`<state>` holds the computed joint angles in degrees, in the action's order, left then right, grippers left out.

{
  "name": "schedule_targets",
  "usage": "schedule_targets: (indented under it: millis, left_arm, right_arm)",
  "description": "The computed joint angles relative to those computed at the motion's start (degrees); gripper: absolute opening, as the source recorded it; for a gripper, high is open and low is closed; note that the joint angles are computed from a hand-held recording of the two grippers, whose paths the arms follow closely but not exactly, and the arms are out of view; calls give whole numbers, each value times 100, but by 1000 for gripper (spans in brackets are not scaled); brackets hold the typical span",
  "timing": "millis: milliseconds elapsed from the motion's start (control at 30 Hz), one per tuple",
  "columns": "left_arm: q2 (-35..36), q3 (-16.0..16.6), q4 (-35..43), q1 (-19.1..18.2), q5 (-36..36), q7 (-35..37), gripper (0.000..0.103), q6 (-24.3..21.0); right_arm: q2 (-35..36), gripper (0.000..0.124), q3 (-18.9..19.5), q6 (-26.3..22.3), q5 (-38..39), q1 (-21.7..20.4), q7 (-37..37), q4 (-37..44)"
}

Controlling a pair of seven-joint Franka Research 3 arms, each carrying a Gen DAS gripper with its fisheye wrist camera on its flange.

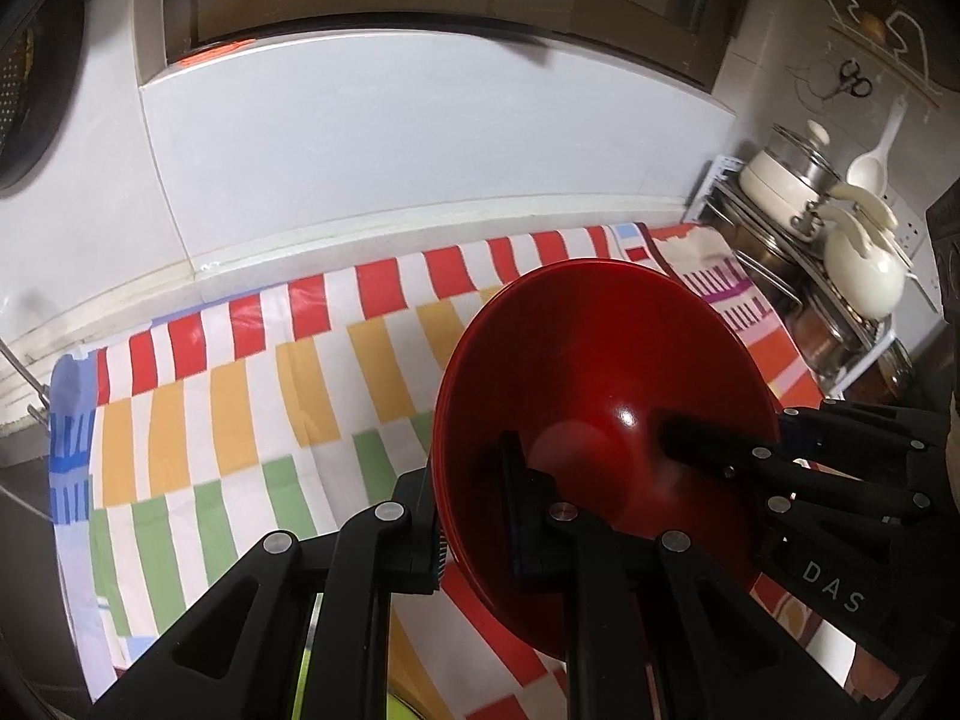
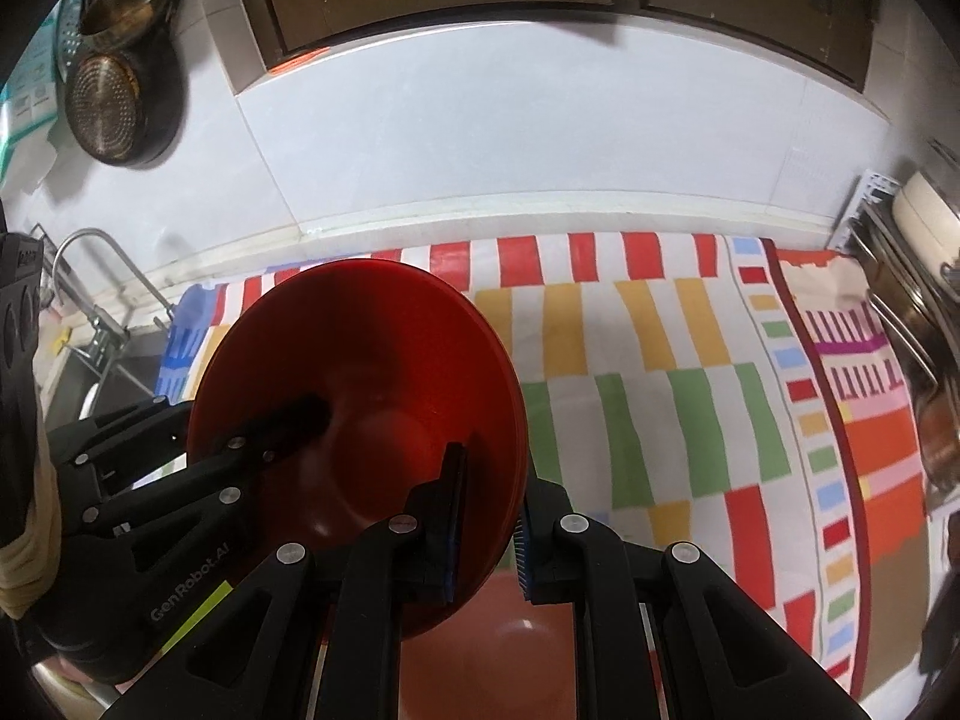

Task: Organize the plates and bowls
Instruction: 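Carry the red-and-black bowl with both tools and lower it into the pink bowl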

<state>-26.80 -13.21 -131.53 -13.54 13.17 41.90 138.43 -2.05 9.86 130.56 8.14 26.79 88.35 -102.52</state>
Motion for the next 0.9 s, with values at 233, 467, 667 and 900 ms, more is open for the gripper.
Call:
schedule_targets:
  millis: [233, 467, 667, 900]
  left_arm:
    - [-65, -153, -4, -220, -60, -91, 16, -71]
    - [-26, -195, -16, -455, -222, -86, 16, -107]
    - [79, -175, -42, -619, -451, -44, 16, -139]
    - [233, -177, -68, -766, -716, 8, 16, -192]
  right_arm:
    - [-652, 16, -47, 26, 162, -123, -20, -699]
    - [-1131, 16, -45, 7, 244, -266, 35, -1220]
    - [-1372, 16, -39, -108, 258, -359, 56, -1513]
    - [-1493, 16, -49, -255, 287, -428, 65, -1730]
